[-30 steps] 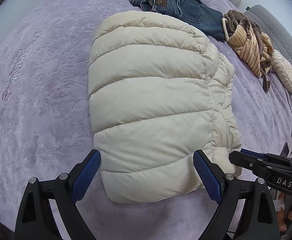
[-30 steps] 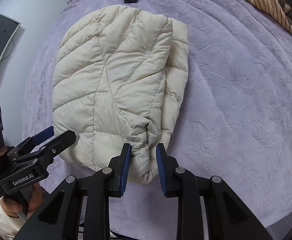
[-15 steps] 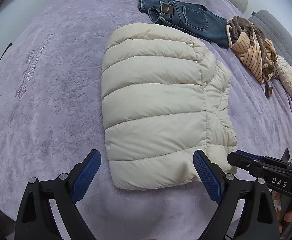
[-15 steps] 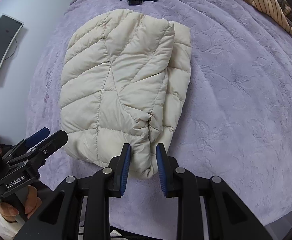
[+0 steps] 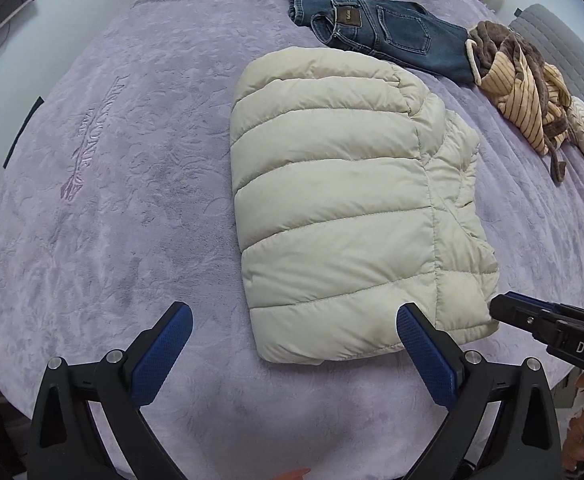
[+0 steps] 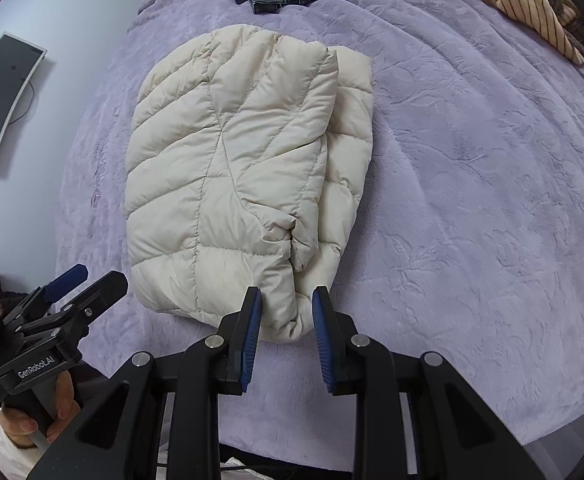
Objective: Fold large clothes
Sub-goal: 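Open both tools and lift them away from the folded jacket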
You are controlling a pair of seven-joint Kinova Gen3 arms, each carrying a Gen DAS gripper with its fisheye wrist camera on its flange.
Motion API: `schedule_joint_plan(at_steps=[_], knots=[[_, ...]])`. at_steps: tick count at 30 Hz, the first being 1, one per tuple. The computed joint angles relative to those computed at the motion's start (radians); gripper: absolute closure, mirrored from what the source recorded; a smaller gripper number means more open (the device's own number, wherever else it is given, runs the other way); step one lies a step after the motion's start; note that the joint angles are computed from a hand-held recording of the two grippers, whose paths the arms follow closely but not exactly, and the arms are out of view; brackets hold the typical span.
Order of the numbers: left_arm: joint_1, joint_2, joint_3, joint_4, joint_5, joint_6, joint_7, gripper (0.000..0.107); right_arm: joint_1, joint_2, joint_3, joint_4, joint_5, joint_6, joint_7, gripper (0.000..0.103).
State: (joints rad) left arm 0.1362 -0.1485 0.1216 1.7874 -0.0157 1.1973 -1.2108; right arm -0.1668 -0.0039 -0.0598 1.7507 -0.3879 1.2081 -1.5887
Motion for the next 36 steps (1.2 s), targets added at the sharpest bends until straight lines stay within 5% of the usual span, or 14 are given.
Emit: schedule_joint_plan(at_steps=[5, 6, 8, 15, 17, 23, 28, 36], knots=[[-0.008, -0.031, -0.004, 0.000, -0.011, -0.004, 0.021, 0.005, 0.000, -0.022, 0.001, -0.017, 0.014, 0.021, -0.010, 0.072], [-0.011, -0.036, -0.011, -0.002, -0.002, -0.003, 0.013, 0.005, -0.003, -0.029, -0.001, -0.023, 0.020, 0.025, -0.015, 0.067], [-0.018, -0.041, -0.020, -0.014, 0.010, 0.007, -0.005, 0.005, -0.008, -0.046, -0.004, -0.037, 0.031, 0.030, -0.029, 0.036], [-0.026, -0.044, -0.007, -0.093, 0.010, 0.084, -0.012, 0.005, -0.041, -0.090, -0.030, -0.101, 0.094, 0.045, -0.102, 0.017], [-0.024, -0.043, -0.002, -0.118, 0.009, 0.106, -0.009, 0.005, -0.055, -0.092, -0.044, -0.126, 0.129, 0.053, -0.135, 0.001], [-0.026, -0.047, -0.005, -0.172, 0.031, 0.156, -0.013, 0.005, -0.094, -0.118, -0.079, -0.152, 0.226, 0.027, -0.222, 0.000], [-0.030, -0.052, 0.003, -0.211, 0.015, 0.197, 0.009, 0.005, -0.132, -0.101, -0.133, -0.225, 0.376, 0.113, -0.365, 0.000], [-0.024, -0.067, 0.025, -0.235, -0.025, 0.236, 0.047, 0.005, -0.167, -0.117, -0.135, -0.244, 0.418, 0.142, -0.421, 0.000]])
